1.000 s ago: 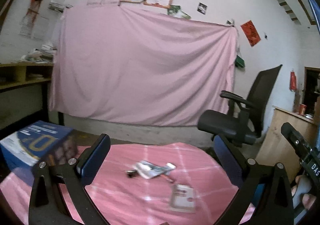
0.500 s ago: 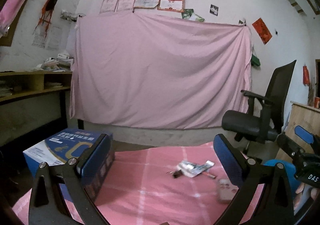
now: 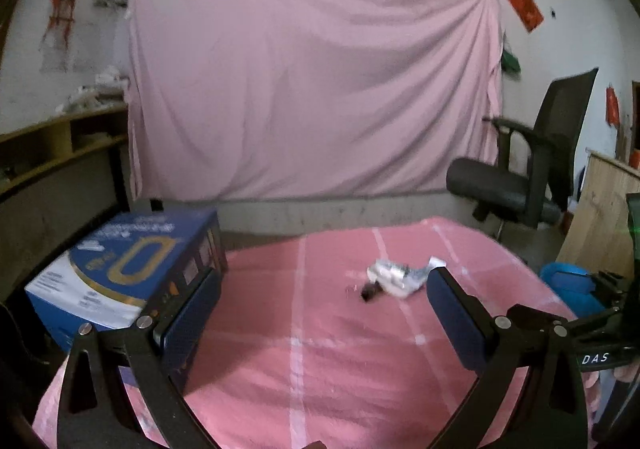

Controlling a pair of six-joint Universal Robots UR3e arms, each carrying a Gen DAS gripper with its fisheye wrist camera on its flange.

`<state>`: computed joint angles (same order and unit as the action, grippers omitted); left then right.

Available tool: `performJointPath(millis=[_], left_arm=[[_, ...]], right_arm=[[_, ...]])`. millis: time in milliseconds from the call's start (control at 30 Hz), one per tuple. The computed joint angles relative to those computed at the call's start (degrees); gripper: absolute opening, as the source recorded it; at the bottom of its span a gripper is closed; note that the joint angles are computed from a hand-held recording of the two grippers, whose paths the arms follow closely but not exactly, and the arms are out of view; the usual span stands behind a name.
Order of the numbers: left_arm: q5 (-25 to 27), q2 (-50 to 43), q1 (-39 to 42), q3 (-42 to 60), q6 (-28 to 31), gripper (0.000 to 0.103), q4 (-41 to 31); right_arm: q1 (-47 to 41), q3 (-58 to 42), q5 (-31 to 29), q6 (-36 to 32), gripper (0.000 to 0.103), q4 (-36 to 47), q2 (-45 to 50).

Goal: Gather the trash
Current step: 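Move both tools back to the table toward the phone case and binder clip, then grasp the black binder clip with the left tool while the right tool approaches the white phone case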

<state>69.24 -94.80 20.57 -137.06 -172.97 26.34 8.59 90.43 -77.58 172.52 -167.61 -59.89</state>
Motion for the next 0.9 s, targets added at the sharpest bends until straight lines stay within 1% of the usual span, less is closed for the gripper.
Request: performJointPath(millis=[133, 233, 367, 533, 600, 667, 700, 733, 767, 833, 900], left_arm=[[2.5, -1.2, -2.0, 2.5, 0.7, 0.101, -4.3], [4.2, -2.1, -2.9, 4.4, 0.3, 0.101, -7.1], [5.8, -3.1, -3.9, 7.0, -0.2, 0.100, -11.6], [6.6, -5.2, -5.6, 11.3, 0.1, 0.100, -17.6], [6.2, -6.6, -6.0, 14.2, 0.2, 0.100, -21.3], [6.4, -8.1, -6.5, 17.2, -0.1, 0.100, -24.3], [6.2, -9.2, -6.7, 19.0, -0.5, 0.099, -25.7], [5.6, -9.9, -6.8, 20.5, -0.8, 0.098, -27.0], [5.1, -10.4, -6.8, 21.9, -0.9, 0.095, -28.4], [4.2, -12.7, -6.9, 25.8, -1.3, 0.091, -31.7], [3.7, -14.3, -6.8, 28.9, -1.4, 0.086, -35.0]], right_arm=[[0.4, -1.1, 1.3, -1.4, 0.103, 4.2, 0.2], [1.3, -2.8, 0.5, -2.7, 0.103, 7.2, 1.1], [2.6, -8.0, -0.8, -3.4, 0.103, 12.8, 3.9], [2.8, -11.6, -2.6, -2.2, 0.103, 15.3, 5.8], [2.4, -12.3, -2.7, -1.7, 0.100, 15.7, 6.3], [1.8, -12.2, -2.5, -1.1, 0.093, 15.5, 6.3], [1.5, -12.1, -2.5, -0.9, 0.091, 15.4, 6.3], [1.5, -12.4, -2.5, -0.6, 0.088, 15.7, 6.3], [1.0, -12.1, -2.1, -0.5, 0.087, 15.5, 6.1], [0.5, -11.8, -1.5, -0.2, 0.087, 15.5, 5.9], [0.0, -11.7, -1.2, 0.2, 0.086, 15.3, 5.9]])
